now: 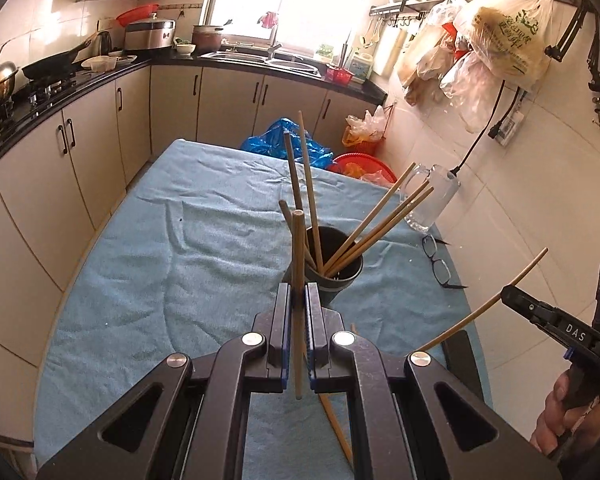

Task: Organize utensils
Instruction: 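Lift both held chopsticks upright and carry them over the black holder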

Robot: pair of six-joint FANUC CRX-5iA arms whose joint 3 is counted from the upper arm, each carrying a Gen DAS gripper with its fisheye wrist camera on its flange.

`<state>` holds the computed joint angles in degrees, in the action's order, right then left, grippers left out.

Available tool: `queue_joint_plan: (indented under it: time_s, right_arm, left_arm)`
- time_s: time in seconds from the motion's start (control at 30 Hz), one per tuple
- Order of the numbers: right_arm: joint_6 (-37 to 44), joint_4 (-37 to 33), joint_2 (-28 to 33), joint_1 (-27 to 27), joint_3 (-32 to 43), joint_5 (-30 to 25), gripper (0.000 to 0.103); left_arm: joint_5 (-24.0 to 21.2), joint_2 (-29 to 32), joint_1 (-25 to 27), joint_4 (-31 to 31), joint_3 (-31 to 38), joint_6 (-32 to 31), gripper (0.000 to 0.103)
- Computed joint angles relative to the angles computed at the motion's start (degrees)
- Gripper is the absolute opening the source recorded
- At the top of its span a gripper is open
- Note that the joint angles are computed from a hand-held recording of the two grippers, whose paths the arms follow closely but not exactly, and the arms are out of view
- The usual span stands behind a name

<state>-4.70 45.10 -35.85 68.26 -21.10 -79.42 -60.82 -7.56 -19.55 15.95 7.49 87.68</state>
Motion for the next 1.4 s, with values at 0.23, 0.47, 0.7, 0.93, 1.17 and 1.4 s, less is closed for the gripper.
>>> queue_joint_plan:
  time_s: [0.23,0.47,0.7,0.93,1.17,1.4]
  right_arm:
    - [-0.31,1.31,0.28,0.75,1.15,-0.84,0.007]
    - [-0.27,1.61,0.4,0.6,1.62,-0.53,0.007]
    - [1.67,1.79,1.23,-0.94,3.06,0.79,0.007]
    - [5.81,1.86,3.64,-4.24,6.0,4.09,0.007]
    - [10.44,1.73,7.0,-8.43,9.97,8.09,0.007]
    - [14.66,0.4,11.1,-12.65,13.68,11.37,0.007]
  left_arm:
    - [0.27,0.48,0.36,1.12,1.24,-0.5,0.006]
    - [0.45,0.98,0.21,1.76,2.55,-0.7,0.006]
    - [1.26,1.77,0.16,2.93,4.97,-1.49,0.006]
    - [1.79,3.96,0.33,3.98,9.75,-1.62,0.006]
    - [1.9,7.51,-0.34,3.67,15.52,-1.71,0.006]
    - [1.48,11.84,-1.29,1.49,21.0,-0.36,0.006]
